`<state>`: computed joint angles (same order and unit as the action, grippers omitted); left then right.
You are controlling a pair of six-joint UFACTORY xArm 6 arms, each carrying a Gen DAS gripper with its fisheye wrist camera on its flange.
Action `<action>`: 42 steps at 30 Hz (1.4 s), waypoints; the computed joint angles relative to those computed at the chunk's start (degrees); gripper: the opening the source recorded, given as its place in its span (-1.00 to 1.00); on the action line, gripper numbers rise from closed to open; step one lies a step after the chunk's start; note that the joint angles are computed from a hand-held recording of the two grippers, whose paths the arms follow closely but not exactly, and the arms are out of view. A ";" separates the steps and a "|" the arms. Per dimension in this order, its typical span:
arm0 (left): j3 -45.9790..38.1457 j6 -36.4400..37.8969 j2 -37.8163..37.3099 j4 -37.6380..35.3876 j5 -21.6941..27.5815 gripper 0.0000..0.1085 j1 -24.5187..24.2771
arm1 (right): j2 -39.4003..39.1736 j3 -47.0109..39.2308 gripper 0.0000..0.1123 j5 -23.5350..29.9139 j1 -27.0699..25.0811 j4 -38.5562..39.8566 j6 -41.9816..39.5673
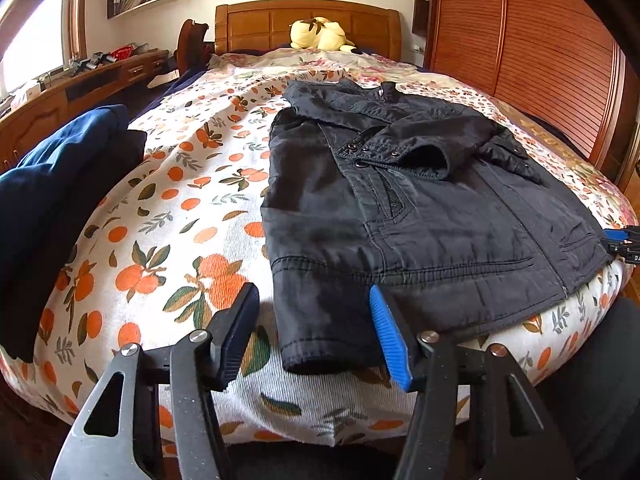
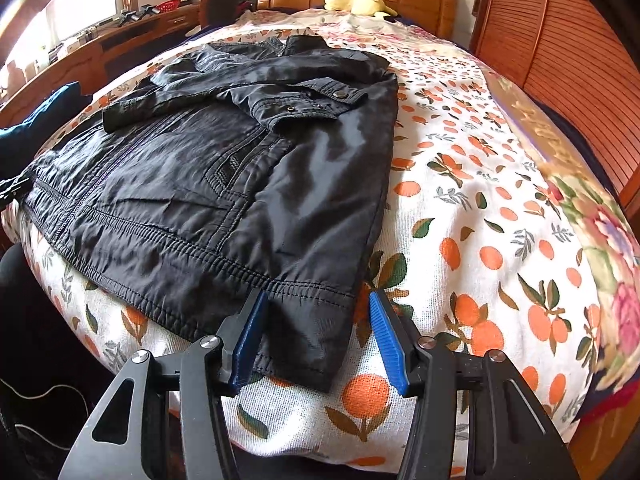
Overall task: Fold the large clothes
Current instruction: 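Close the left tool on the hem while the right tool grips the hem too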
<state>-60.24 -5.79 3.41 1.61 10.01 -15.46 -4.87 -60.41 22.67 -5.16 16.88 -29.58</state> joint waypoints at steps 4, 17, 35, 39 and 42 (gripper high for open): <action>0.60 3.60 -0.38 -5.53 -0.52 -0.13 -0.57 | 0.00 0.56 -0.05 -0.76 0.14 2.20 -2.03; 1.38 0.51 -0.83 -2.58 -1.16 -0.24 -0.70 | -0.68 1.10 -0.59 -1.32 0.59 9.43 -8.95; -1.38 -2.08 -1.59 -0.49 1.12 -0.88 -0.82 | 1.32 -3.85 -0.77 4.15 -0.84 22.13 -17.03; -3.34 -1.12 -3.73 -1.74 0.70 -0.89 -1.32 | -1.72 -4.56 -0.81 3.57 -0.90 28.10 -21.08; -5.36 -3.70 -5.39 2.31 0.76 -0.90 -1.69 | -4.27 -5.34 -0.82 2.28 -0.33 27.41 -21.18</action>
